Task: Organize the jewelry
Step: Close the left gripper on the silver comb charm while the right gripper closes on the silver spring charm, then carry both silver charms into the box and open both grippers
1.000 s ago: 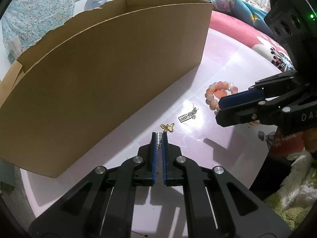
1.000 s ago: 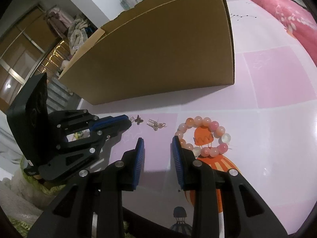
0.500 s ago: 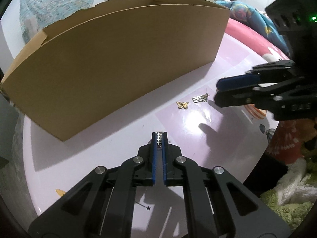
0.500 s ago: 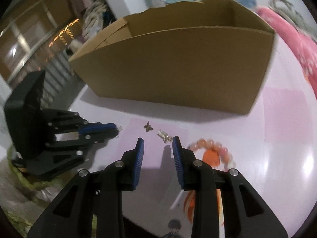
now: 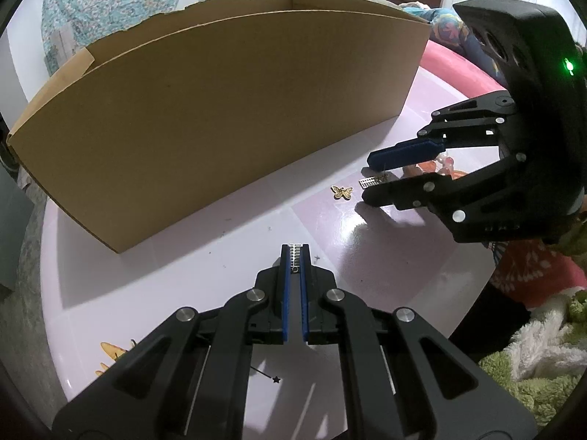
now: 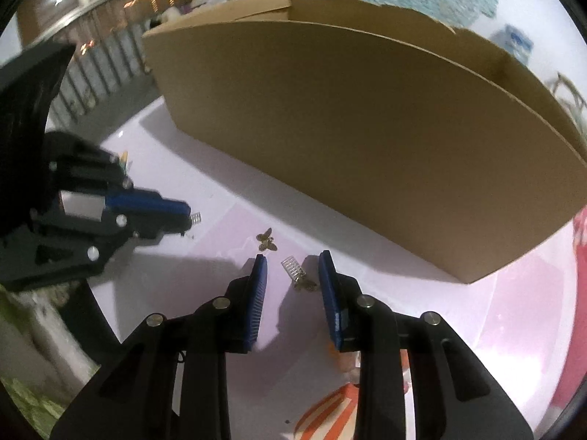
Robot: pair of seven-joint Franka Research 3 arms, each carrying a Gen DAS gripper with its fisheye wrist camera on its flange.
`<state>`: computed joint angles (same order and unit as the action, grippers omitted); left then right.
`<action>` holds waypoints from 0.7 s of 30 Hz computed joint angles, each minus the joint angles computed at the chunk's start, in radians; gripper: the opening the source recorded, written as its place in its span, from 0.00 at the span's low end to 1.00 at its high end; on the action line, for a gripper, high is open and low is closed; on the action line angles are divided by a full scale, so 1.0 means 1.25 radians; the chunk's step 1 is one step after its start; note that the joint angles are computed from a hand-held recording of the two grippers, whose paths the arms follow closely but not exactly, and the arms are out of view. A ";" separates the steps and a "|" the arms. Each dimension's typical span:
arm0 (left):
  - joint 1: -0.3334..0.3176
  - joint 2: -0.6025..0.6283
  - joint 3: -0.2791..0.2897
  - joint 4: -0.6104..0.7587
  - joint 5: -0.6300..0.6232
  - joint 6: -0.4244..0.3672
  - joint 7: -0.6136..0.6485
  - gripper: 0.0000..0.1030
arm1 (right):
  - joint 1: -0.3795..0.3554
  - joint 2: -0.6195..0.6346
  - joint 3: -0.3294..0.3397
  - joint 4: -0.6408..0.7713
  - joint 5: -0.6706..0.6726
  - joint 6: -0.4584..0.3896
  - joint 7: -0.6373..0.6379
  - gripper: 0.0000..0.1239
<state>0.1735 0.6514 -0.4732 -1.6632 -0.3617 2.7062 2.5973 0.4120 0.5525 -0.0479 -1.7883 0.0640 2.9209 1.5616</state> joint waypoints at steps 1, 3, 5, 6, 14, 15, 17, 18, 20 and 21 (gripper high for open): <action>0.000 0.002 -0.001 0.001 -0.001 0.001 -0.001 0.04 | -0.009 -0.002 0.009 0.000 0.006 -0.004 -0.008 0.19; -0.002 0.001 -0.002 -0.003 -0.002 0.006 -0.004 0.04 | -0.028 -0.007 0.027 -0.007 0.020 -0.005 -0.028 0.14; 0.001 0.003 -0.003 -0.002 -0.002 0.006 -0.004 0.04 | -0.045 -0.010 0.046 -0.009 0.038 -0.009 -0.048 0.05; 0.001 0.004 -0.004 -0.002 -0.002 0.007 -0.003 0.04 | -0.042 -0.012 0.042 -0.012 0.040 -0.008 -0.048 0.05; 0.009 0.006 -0.011 0.000 -0.007 0.004 -0.004 0.04 | -0.024 -0.063 0.036 -0.106 0.081 0.074 -0.012 0.04; 0.012 0.007 -0.013 0.001 -0.010 0.001 -0.002 0.04 | -0.031 -0.073 0.042 -0.119 0.093 0.086 -0.009 0.04; 0.017 0.008 -0.016 0.003 -0.017 -0.003 0.003 0.04 | -0.030 -0.087 0.042 -0.138 0.106 0.106 0.001 0.04; 0.020 0.007 -0.018 0.002 -0.020 -0.004 0.006 0.04 | -0.029 -0.091 0.040 -0.143 0.110 0.112 0.007 0.04; 0.022 0.007 -0.017 0.004 -0.026 -0.009 0.008 0.04 | -0.045 -0.113 0.056 -0.168 0.132 0.135 0.007 0.04; 0.023 0.007 -0.017 0.006 -0.030 -0.013 0.009 0.04 | -0.047 -0.112 0.059 -0.165 0.138 0.139 0.008 0.04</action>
